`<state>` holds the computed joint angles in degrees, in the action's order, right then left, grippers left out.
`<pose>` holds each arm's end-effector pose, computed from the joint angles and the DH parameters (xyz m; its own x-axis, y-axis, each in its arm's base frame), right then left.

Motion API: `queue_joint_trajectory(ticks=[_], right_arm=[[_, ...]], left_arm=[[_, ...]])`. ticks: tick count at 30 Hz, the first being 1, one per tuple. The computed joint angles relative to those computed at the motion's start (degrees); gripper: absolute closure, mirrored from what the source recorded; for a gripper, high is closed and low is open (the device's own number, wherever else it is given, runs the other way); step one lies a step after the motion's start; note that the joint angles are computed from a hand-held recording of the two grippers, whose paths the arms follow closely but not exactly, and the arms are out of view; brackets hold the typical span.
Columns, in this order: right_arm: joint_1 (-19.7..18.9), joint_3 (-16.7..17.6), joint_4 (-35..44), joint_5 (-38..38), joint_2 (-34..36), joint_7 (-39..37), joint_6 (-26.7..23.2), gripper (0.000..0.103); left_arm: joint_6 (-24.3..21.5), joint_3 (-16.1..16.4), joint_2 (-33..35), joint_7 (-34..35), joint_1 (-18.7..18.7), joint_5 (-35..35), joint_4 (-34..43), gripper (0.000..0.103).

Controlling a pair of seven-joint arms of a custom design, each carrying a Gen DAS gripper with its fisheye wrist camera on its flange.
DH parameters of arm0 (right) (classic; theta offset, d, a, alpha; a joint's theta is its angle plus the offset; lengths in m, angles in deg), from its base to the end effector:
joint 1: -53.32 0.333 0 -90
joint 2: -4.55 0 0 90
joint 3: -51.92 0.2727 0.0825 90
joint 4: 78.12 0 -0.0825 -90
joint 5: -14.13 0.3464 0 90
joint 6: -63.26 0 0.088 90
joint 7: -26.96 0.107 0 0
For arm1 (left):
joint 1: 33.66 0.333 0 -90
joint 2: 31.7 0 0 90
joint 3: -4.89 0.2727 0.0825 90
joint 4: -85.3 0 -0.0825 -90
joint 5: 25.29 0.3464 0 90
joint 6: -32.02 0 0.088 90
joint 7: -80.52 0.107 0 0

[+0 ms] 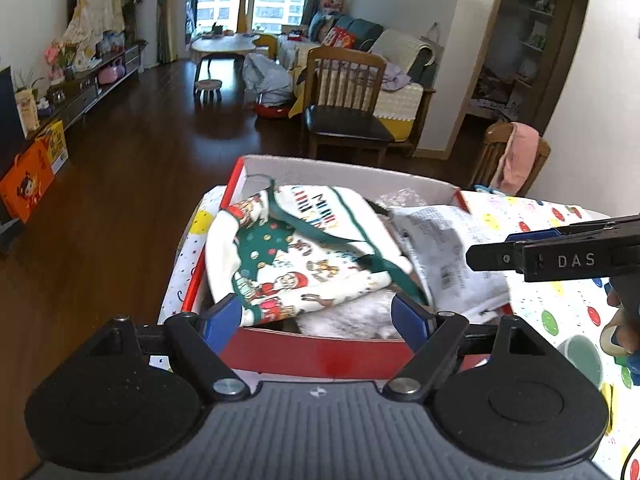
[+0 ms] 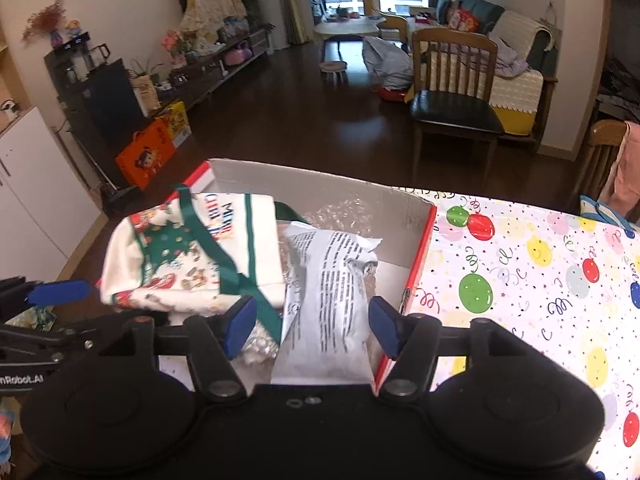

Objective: Organize soft objects
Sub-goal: 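Lower the cloth bag and packet into the box and open both grippers, then withdraw both grippers from the box toward the yellow cloth and green sponge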

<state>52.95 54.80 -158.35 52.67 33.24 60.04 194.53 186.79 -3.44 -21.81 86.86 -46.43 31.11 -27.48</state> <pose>0.6804 0.0370 0.4381 0.6542 -0.7441 -0.1352 -0.6322 -0.4399 -0.6378 0.5390 -0.2348 0.4150 0.2483 -0.9594 0.1339 -0.6544 -0.2680 -0.7071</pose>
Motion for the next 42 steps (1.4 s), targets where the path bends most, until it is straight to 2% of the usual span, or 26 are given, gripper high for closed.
queue_joint_trajectory(ticks=[4, 10, 20, 28, 30, 36, 42], right_arm=[[-1.80, 0.20, -3.01, 2.25, -3.36, -3.31, -2.27, 0.040], [-4.23, -0.86, -8.64, 7.98, -9.61, -8.74, -5.37, 0.036], [-8.13, -5.32, -14.19, 15.45, -17.11, -18.64, -13.82, 0.028], [-13.62, -8.70, -11.29, 17.78, -16.52, -22.83, -22.99, 0.021], [-15.46, -9.36, -10.15, 18.50, -15.84, -24.14, -25.08, 0.017], [-20.68, -10.22, -5.76, 20.01, -12.74, -27.17, -30.06, 0.010], [-25.95, -9.99, -0.25, 21.54, -8.30, -27.50, -33.00, 0.003]], left_arm=[[-0.51, -0.55, -1.65, -0.83, -0.90, 1.87, -0.27, 0.021], [-3.58, -2.30, -3.94, -1.99, -2.50, 2.96, -0.40, 0.021], [-12.13, -5.99, -3.61, -2.26, -7.55, 1.56, 3.90, 0.021], [-19.72, -7.44, 0.71, -4.81, -13.89, 2.34, 11.93, 0.021], [-21.84, -7.47, 2.40, -5.04, -15.67, 2.34, 14.65, 0.017], [-26.23, -6.61, 8.06, -5.78, -21.04, 3.05, 22.91, 0.016], [-26.67, -4.66, 13.19, -7.28, -25.75, 3.94, 29.42, 0.016]])
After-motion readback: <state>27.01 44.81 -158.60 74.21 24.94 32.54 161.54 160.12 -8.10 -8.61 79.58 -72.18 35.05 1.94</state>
